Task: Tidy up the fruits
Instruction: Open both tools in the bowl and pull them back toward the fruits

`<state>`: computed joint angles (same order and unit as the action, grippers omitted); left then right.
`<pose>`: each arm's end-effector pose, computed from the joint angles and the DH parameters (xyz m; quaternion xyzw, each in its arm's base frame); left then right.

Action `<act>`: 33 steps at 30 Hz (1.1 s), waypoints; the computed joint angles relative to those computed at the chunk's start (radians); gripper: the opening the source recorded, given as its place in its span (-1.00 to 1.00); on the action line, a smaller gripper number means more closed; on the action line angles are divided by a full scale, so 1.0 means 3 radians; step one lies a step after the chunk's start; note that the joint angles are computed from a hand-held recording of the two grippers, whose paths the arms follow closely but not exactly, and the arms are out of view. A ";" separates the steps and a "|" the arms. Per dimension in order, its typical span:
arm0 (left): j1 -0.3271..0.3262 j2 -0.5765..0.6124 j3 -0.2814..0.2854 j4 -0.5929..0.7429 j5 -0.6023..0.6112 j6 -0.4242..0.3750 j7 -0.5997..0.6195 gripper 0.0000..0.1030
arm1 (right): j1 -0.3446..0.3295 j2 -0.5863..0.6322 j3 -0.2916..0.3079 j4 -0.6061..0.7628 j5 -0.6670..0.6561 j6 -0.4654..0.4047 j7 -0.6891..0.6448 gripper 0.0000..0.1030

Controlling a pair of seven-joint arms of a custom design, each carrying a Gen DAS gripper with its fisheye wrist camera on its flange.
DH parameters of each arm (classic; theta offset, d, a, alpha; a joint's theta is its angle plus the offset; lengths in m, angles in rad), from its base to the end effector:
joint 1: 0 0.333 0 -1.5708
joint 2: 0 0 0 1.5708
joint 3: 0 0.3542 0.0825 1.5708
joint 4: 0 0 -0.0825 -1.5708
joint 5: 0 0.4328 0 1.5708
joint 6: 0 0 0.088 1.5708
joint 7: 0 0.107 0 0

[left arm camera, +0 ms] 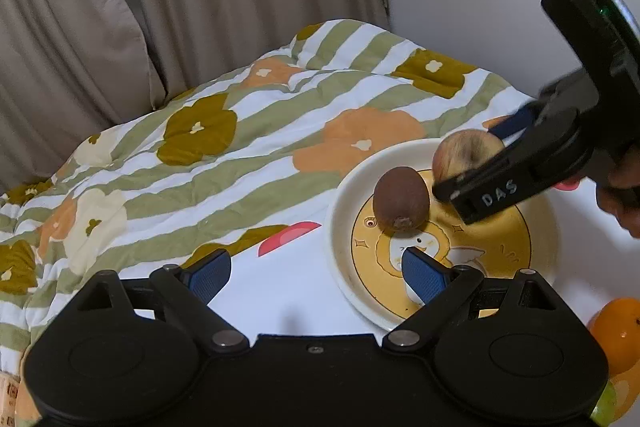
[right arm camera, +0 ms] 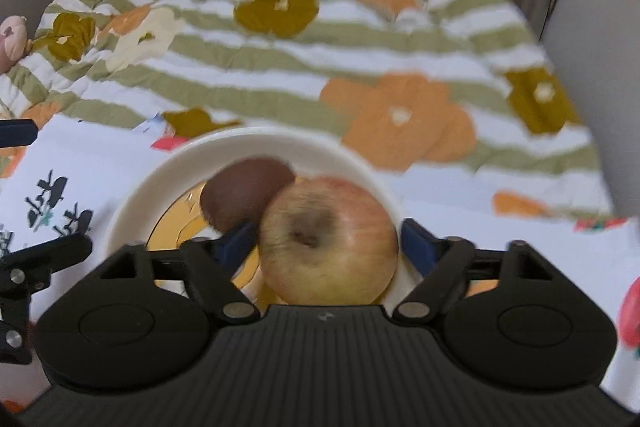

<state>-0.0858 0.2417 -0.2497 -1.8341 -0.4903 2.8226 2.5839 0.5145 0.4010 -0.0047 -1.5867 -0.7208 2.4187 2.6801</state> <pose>0.6892 -0.1996 0.4996 -0.2980 0.8686 -0.3153 0.2394 0.6721 0.3727 0.4677 -0.6112 0.7107 -0.2803 0.2068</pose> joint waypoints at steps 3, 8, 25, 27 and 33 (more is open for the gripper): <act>0.0011 -0.0063 0.0006 -0.0060 -0.0045 0.0007 -0.0035 0.85 | 0.0026 -0.0055 -0.0023 -0.0032 -0.0074 -0.0007 0.0112 1.00; 0.0047 -0.0186 -0.0013 -0.0155 -0.0222 -0.0013 0.0065 0.85 | 0.0039 -0.0188 0.0001 -0.0136 -0.0111 -0.0027 0.0329 1.00; -0.0168 -0.1030 0.0190 -0.0797 -0.0317 0.0406 -0.0515 0.86 | 0.0024 -0.1134 0.0388 -0.0828 -0.0474 -0.0264 0.0703 1.00; -0.0169 -0.1176 0.0188 -0.0951 -0.0071 0.0510 -0.0835 0.86 | -0.0009 -0.1282 0.0449 -0.0977 -0.0501 -0.0202 0.0761 1.00; -0.0040 -0.1601 0.0089 -0.1375 0.0597 0.0622 -0.1747 0.86 | -0.0091 -0.1656 0.0634 -0.1340 -0.0512 -0.0070 0.0785 1.00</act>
<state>-0.0979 -0.2387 -0.2231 -2.2466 -0.3112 3.0092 2.0598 0.4873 -0.0959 0.1855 -1.9887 -0.8745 2.3976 2.9156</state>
